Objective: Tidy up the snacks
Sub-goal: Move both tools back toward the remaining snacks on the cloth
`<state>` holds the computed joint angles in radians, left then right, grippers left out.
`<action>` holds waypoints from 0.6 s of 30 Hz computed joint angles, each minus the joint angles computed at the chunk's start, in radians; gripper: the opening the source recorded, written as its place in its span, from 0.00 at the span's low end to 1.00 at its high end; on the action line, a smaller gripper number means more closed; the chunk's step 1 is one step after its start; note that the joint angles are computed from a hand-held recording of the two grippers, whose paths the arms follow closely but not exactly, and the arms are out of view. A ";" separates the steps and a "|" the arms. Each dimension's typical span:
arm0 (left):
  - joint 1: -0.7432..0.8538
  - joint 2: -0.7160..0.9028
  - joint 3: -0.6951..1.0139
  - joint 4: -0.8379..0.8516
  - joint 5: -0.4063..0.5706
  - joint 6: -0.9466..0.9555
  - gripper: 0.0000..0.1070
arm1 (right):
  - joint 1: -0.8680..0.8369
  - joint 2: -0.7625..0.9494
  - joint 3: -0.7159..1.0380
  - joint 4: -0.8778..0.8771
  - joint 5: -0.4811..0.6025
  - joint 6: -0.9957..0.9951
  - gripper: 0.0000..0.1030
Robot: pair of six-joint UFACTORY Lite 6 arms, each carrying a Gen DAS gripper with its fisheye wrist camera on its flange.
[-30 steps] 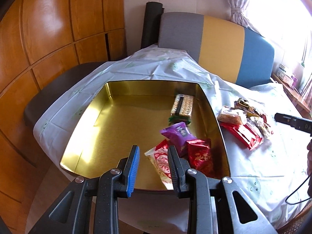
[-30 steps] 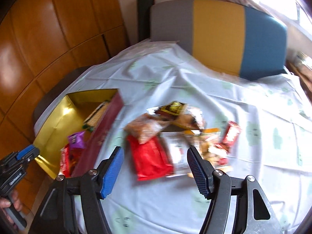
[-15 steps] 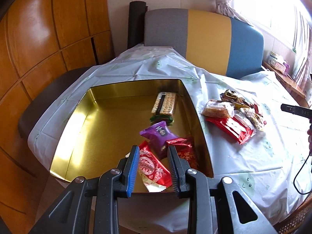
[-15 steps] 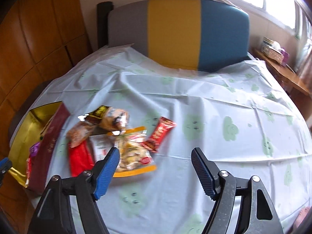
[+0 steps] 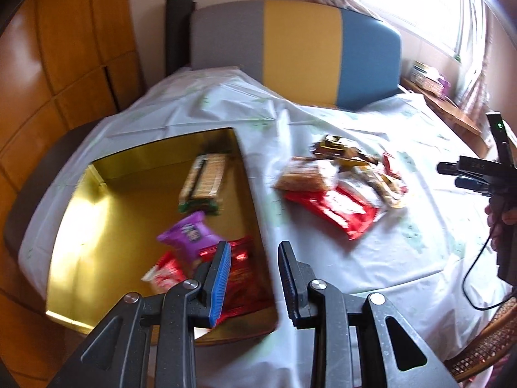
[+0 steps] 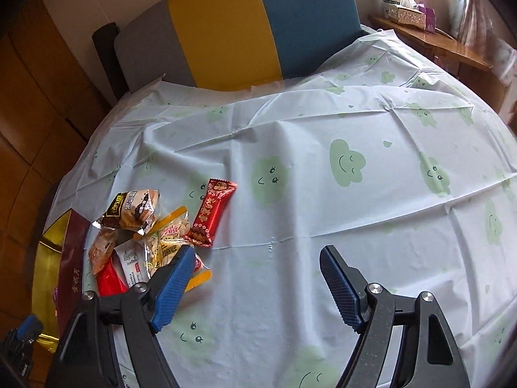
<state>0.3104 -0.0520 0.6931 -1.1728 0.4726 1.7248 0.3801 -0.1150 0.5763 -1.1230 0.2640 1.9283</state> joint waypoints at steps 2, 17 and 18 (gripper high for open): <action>-0.053 0.019 0.023 0.042 0.005 -0.068 0.28 | 0.005 0.003 0.007 -0.007 -0.005 0.005 0.78; -0.370 0.408 0.480 0.377 0.085 -0.688 0.50 | 0.005 -0.039 0.008 0.013 -0.040 -0.023 0.80; -0.395 0.445 0.528 0.435 0.057 -0.766 0.57 | 0.003 -0.043 0.007 0.018 -0.046 -0.030 0.80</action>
